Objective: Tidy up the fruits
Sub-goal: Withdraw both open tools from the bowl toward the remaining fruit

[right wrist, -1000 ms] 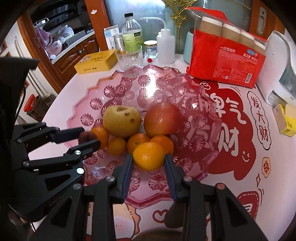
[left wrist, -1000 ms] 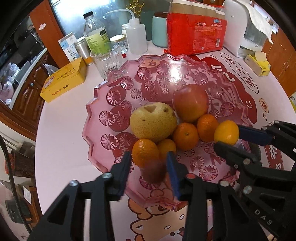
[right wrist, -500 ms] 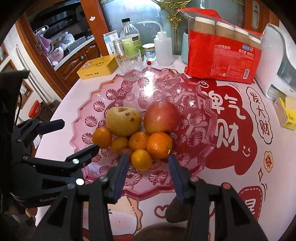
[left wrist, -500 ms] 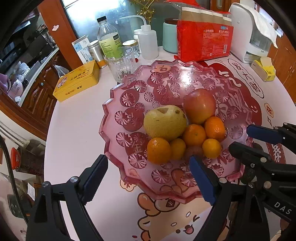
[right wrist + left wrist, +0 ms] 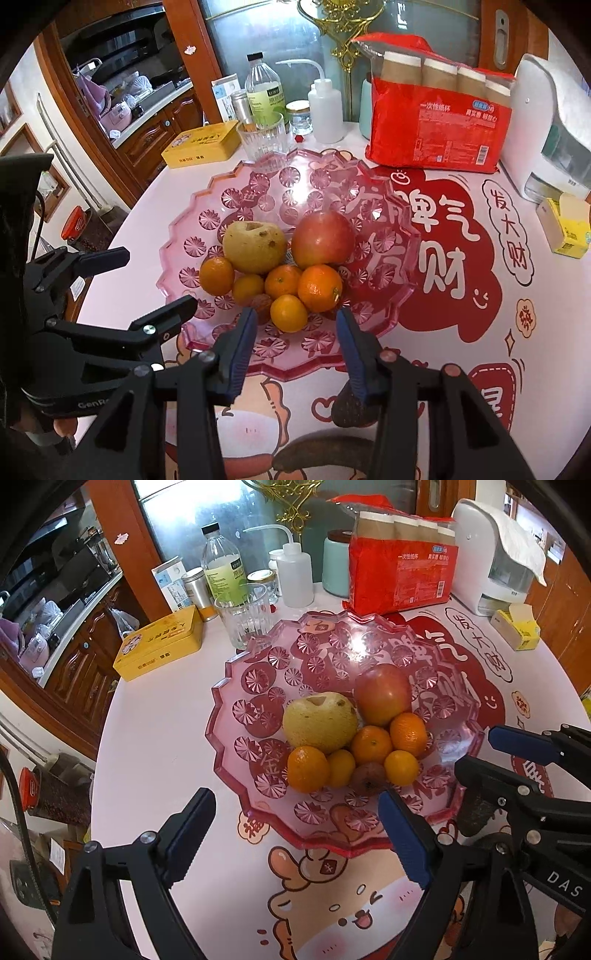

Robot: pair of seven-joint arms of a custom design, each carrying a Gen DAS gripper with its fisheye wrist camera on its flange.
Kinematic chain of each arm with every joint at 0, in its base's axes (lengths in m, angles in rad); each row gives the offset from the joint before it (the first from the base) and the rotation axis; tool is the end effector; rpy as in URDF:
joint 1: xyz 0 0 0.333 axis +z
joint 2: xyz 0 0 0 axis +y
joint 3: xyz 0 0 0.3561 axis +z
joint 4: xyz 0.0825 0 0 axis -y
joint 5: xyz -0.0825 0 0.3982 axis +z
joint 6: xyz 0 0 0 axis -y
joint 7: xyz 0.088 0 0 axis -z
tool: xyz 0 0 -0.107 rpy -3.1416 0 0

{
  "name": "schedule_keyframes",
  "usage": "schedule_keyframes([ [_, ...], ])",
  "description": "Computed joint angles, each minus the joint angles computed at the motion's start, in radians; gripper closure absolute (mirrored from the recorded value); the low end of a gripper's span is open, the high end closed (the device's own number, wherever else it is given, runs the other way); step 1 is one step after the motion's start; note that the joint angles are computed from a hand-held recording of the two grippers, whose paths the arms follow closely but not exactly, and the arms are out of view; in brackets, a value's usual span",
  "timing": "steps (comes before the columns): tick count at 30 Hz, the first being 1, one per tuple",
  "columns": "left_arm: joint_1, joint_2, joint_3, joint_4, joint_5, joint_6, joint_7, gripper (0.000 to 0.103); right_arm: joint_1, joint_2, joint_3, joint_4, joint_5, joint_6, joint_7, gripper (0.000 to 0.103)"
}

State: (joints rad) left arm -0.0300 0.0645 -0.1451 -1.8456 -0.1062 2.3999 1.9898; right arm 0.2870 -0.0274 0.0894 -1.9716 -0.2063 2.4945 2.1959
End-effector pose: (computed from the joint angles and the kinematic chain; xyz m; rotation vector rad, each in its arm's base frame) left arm 0.6266 -0.1092 0.5758 -1.3745 2.4015 -0.5358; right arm 0.5616 0.2238 0.5774 -1.7471 1.9670 -0.4271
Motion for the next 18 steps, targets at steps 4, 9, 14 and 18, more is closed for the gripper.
schedule_keyframes([
  [4, 0.002, -0.022, 0.003, -0.011, -0.013, -0.016, -0.001, 0.014, 0.001, -0.021, 0.005, -0.009, -0.009, -0.001, 0.009, 0.057],
  [9, 0.002, -0.063, 0.013, -0.032, -0.031, -0.029, 0.002, 0.014, -0.003, -0.057, 0.018, -0.023, -0.026, -0.008, 0.025, 0.057],
  [14, -0.005, -0.108, 0.024, -0.049, -0.040, -0.027, 0.008, 0.014, -0.013, -0.099, 0.036, -0.034, -0.058, -0.012, 0.044, 0.057],
  [18, -0.013, -0.154, 0.036, -0.067, -0.050, -0.023, 0.015, 0.014, -0.022, -0.132, 0.053, -0.039, -0.079, -0.008, 0.053, 0.057],
])
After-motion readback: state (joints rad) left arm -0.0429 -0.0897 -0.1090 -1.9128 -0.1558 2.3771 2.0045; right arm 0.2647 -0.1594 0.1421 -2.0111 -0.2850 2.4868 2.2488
